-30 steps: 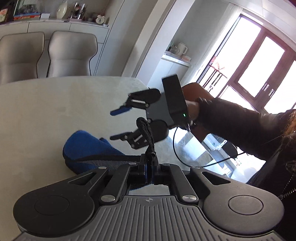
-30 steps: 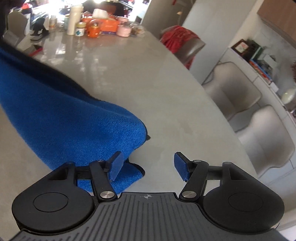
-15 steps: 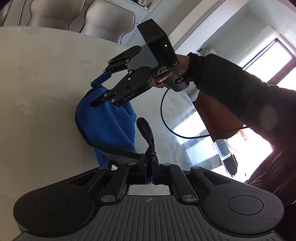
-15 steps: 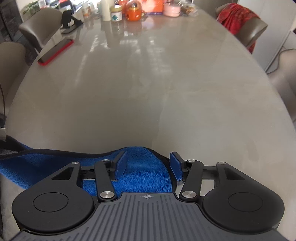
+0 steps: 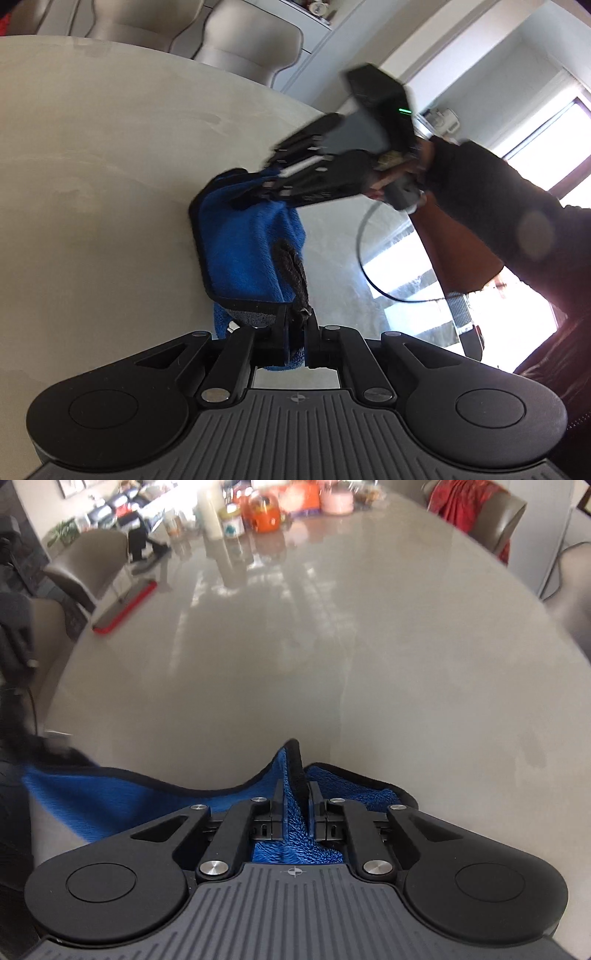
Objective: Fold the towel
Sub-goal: 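Lift the towel with the left gripper while the right gripper grasps another corner, then raise the towel with both grippers and spread it open between them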
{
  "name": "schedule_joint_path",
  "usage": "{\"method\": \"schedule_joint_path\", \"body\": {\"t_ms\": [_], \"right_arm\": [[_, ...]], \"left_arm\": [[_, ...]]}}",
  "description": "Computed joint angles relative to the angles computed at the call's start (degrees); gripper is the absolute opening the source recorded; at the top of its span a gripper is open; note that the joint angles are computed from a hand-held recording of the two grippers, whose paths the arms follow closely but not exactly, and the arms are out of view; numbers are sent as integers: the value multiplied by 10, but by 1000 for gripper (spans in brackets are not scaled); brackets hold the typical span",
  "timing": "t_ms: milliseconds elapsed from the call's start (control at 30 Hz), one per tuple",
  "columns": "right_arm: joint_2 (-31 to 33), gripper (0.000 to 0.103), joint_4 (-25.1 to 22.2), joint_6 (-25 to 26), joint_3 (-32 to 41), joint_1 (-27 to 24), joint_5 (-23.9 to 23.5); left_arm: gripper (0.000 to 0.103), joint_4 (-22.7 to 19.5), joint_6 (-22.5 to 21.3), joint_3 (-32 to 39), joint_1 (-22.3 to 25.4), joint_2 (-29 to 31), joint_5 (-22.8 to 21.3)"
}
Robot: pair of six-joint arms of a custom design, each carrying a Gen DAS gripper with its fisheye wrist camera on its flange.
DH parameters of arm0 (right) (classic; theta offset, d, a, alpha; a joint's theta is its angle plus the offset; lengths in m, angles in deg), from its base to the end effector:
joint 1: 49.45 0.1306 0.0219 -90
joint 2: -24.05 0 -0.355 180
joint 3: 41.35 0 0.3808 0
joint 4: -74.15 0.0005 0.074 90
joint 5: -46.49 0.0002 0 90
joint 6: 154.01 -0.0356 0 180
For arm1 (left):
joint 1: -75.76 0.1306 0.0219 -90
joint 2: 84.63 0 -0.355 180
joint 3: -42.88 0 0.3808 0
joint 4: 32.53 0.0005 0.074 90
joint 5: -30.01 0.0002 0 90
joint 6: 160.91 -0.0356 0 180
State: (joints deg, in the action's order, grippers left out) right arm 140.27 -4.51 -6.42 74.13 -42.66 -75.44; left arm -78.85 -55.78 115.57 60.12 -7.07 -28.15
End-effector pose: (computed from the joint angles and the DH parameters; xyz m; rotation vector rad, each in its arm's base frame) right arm 0.5723 0.0866 0.3417 -1.4875 2.2296 0.5858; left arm 0.3704 -0.1237 0.3636 0.2605 2.4820 -0.9150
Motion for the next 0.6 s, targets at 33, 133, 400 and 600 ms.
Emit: {"method": "schedule_joint_path", "body": {"t_ms": [33, 133, 400, 600], "right_arm": [[-19, 10, 15, -14, -15, -11, -15], [-78, 10, 61, -75, -59, -51, -70], [-197, 11, 95, -162, -171, -158, -84], [-249, 12, 97, -185, -310, -192, -31]], "left_arm": [[5, 2, 5, -2, 4, -4, -4], [5, 12, 10, -5, 14, -17, -12], [5, 2, -13, 6, 21, -34, -12], [5, -14, -20, 13, -15, 13, -9]]}}
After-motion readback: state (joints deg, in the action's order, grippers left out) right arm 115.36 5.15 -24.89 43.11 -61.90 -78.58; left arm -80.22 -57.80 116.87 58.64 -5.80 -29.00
